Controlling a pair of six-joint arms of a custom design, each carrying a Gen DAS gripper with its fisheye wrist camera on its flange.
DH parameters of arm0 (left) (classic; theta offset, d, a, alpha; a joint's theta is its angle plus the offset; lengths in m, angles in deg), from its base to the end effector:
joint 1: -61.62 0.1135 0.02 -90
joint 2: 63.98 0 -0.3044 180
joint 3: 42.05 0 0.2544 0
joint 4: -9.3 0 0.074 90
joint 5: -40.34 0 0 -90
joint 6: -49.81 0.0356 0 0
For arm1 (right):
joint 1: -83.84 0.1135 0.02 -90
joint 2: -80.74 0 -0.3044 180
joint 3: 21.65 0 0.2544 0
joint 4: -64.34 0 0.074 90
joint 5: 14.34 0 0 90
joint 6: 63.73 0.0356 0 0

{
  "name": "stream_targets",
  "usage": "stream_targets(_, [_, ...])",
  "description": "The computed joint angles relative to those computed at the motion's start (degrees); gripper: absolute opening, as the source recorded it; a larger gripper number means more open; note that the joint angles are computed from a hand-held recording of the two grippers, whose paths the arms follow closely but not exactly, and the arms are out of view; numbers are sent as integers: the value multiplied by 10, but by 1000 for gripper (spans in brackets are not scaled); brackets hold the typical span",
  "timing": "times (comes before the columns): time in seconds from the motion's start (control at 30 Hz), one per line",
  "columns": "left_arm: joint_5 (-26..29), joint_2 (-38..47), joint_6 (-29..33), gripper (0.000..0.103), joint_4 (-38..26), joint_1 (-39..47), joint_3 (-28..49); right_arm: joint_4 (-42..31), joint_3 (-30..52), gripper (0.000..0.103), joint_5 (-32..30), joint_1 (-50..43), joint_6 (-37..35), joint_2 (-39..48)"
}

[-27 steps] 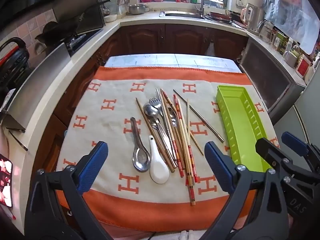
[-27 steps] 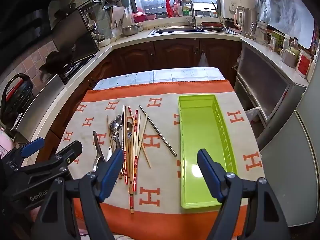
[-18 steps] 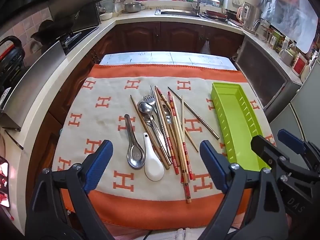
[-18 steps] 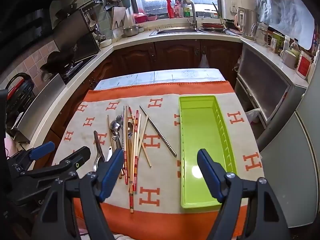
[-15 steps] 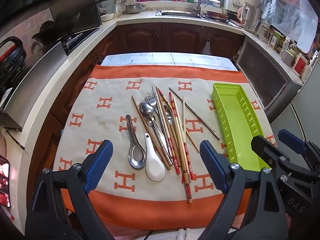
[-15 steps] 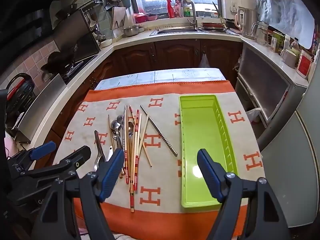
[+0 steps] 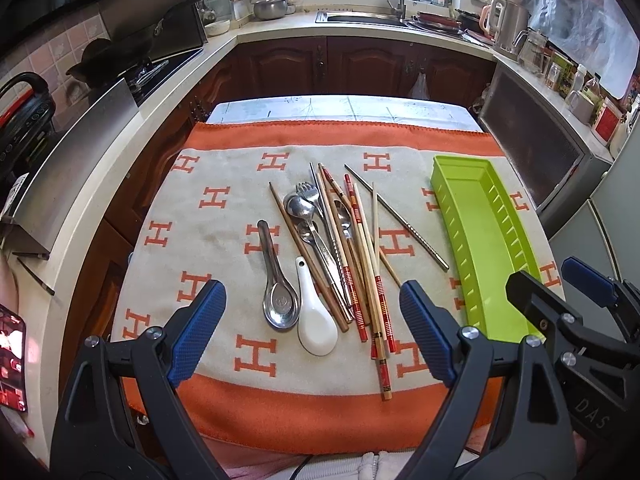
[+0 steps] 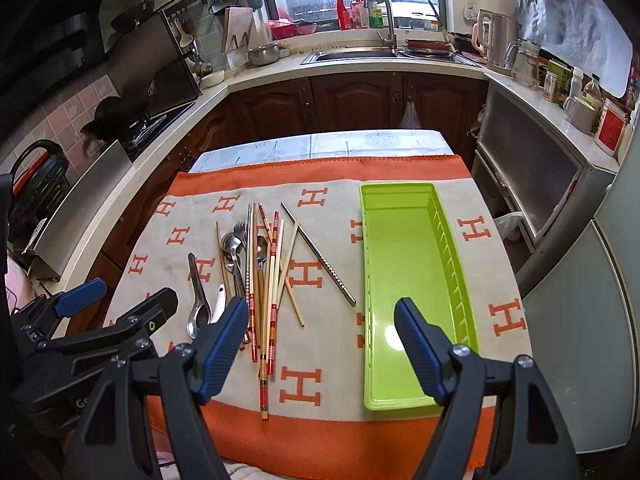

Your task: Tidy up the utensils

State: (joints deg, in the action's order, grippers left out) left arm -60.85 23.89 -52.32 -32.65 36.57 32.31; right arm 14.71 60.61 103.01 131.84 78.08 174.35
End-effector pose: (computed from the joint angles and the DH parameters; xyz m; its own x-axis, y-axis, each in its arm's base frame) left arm 0.2908 -0.1283 0.2685 -0.7959 0.1445 -0.5879 0.1518 0.9877 0.0371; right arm 0.2395 0.2416 0.2749 -0.7633 0.1955 -0.6157 0.1440 0.9806 0.1329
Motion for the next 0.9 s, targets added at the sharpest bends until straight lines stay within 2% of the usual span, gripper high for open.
stream_targets(0.9, [2, 9, 3, 87, 6, 7, -7, -2, -2, 76, -10, -5, -4, 4])
